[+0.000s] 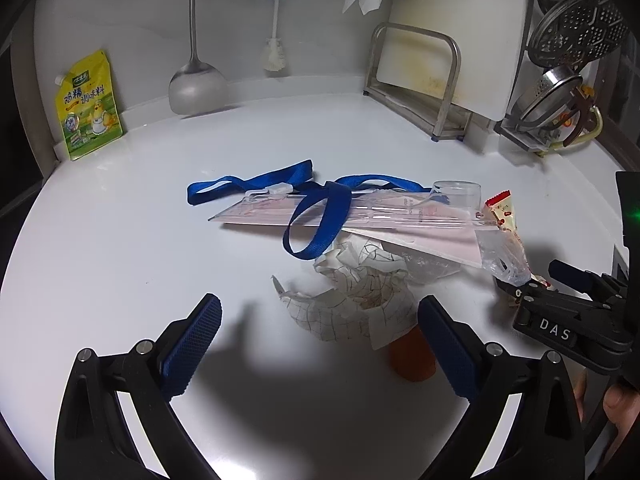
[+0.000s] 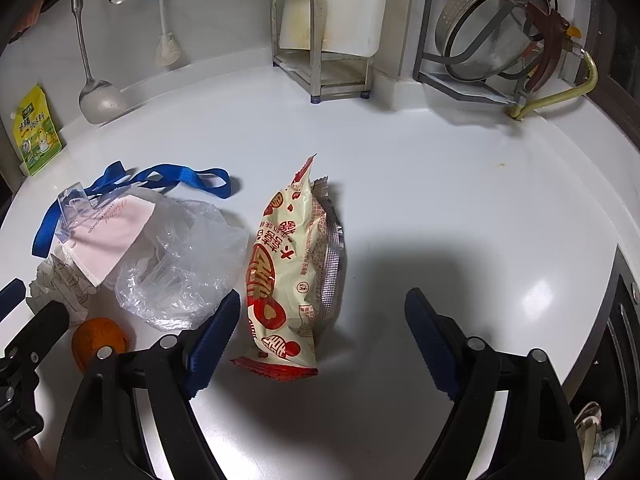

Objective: Collect trash
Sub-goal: 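Grasp the crumpled plastic wrap with the left tool while the right tool grasps the snack wrapper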

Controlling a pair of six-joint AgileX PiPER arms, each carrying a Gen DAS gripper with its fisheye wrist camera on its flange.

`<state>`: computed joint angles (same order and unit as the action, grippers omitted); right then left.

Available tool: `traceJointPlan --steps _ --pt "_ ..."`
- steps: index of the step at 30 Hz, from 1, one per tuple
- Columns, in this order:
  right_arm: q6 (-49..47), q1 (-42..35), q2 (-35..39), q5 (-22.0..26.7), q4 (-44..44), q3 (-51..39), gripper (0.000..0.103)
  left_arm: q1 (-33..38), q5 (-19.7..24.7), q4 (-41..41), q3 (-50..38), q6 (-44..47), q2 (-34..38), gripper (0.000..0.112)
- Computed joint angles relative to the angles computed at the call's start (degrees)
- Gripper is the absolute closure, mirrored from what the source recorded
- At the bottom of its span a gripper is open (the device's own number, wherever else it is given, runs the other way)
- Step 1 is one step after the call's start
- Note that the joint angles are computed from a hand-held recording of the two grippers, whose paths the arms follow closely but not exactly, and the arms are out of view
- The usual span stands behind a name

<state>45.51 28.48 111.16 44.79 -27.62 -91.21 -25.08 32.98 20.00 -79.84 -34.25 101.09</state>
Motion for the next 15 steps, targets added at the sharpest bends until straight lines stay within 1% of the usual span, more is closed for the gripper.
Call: traceJointPlan --steps 1,4,5,6,7,8,10,12,15 --pt "-0.4 -0.1 0.0 -0.1 0.5 0.1 0.035 -0.1 -0.2 0.4 -0.1 -0.4 0.1 0.016" --pt "-1.0 -0.1 -0.2 -0.8 1.1 0.5 0.039 -0.1 -0.8 0.3 -0.5 -0.3 0.3 0.017" --pt "-0.9 0.0 -0.2 -0.8 0.8 0.5 0.041 -0.2 -0.8 0.5 -0.7 -0.4 0.4 0.019" --pt "-1.2 0.1 -0.3 -0.9 0.7 0.5 0.048 -0.4 -0.8 0.7 -0.9 -0.4 0.6 0.028" --pt "-1.8 0.2 -0.3 -1.1 1.0 0.5 0.055 -0.5 -0.7 0.7 -1.0 -0.1 0.7 0.033" --pt "-2.0 0.2 -0.4 -1.2 1.2 0.5 0.057 -0.6 -0.5 0.5 -1.3 0.3 0.9 0.039" --pt "-2.3 0.4 -0.5 -1.5 1.3 0.7 0.065 -0.5 -0.5 -0.9 -1.6 2.0 1.2 0.046" --pt "-1.8 0.8 -0.6 -1.3 0.2 0.9 0.067 -0.5 -0.3 -2.1 -1.9 3.5 1.5 0.060" --pt "-1.4 0.8 -1.3 -2.2 -0.1 1.9 0.070 -0.4 -0.5 -3.4 -1.6 5.2 1.3 0.074"
